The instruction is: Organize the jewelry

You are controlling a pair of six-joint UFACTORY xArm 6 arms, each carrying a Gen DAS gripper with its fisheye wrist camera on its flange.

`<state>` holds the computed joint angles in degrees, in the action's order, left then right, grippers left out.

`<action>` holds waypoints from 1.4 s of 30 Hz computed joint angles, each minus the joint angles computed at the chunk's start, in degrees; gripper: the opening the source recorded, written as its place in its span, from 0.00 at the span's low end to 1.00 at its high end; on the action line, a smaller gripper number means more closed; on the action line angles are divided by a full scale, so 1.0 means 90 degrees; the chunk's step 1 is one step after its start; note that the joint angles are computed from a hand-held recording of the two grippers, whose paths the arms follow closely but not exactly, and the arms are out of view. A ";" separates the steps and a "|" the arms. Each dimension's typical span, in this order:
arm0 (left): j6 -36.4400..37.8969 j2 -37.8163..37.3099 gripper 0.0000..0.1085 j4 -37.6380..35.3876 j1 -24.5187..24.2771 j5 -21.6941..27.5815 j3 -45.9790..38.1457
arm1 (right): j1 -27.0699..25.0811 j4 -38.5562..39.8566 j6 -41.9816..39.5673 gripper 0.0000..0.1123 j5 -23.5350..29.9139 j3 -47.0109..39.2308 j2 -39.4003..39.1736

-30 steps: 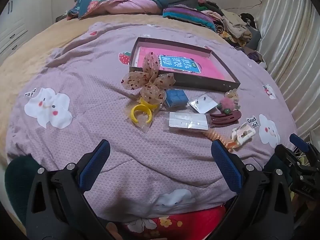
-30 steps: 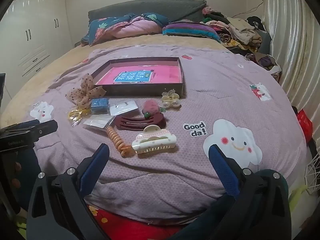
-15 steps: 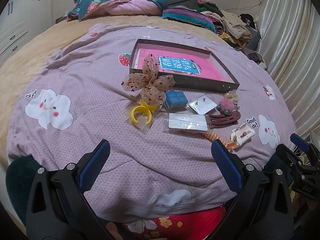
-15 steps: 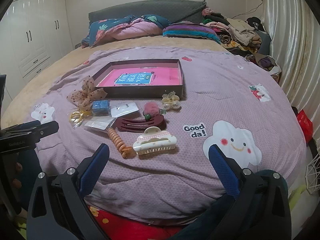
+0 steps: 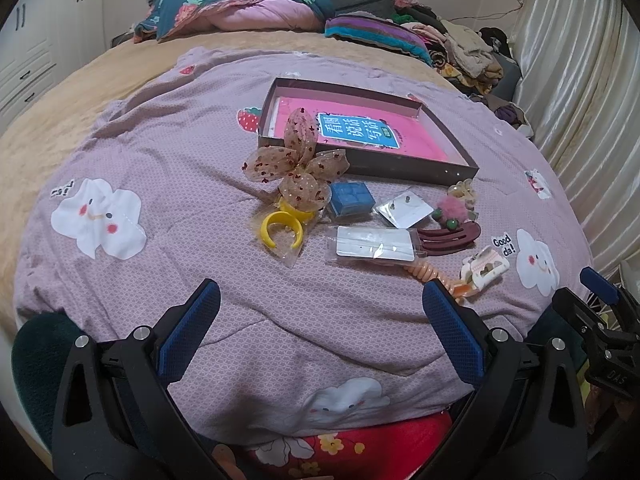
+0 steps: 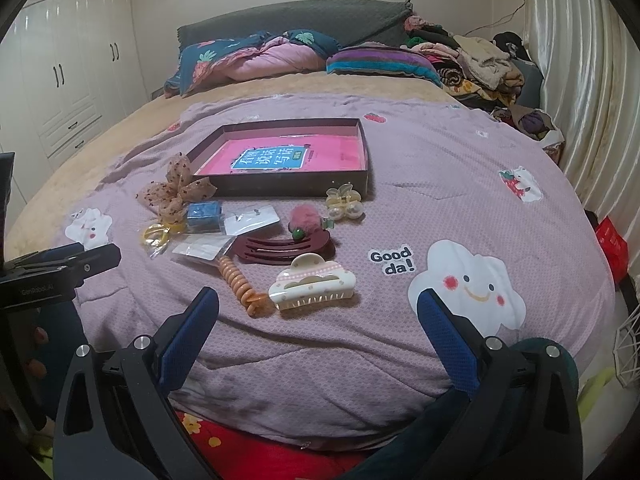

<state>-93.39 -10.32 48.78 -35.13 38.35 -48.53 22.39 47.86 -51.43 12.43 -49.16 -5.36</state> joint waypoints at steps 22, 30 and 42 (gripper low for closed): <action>0.0021 0.0015 0.87 -0.0013 -0.0009 0.0013 -0.0032 | -0.0012 0.0095 -0.0047 0.88 0.0035 -0.0028 0.0009; 0.0039 0.0033 0.87 -0.0044 -0.0016 0.0033 -0.0058 | -0.0019 0.0088 -0.0027 0.88 0.0054 -0.0046 0.0016; 0.0252 0.0383 0.87 -0.0108 0.0161 -0.0193 -0.0394 | -0.0087 -0.0094 0.0167 0.88 0.0147 -0.0180 0.0207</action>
<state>-91.12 -6.87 47.82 -33.68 36.61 -52.07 21.60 47.01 -49.93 13.76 -50.79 -3.50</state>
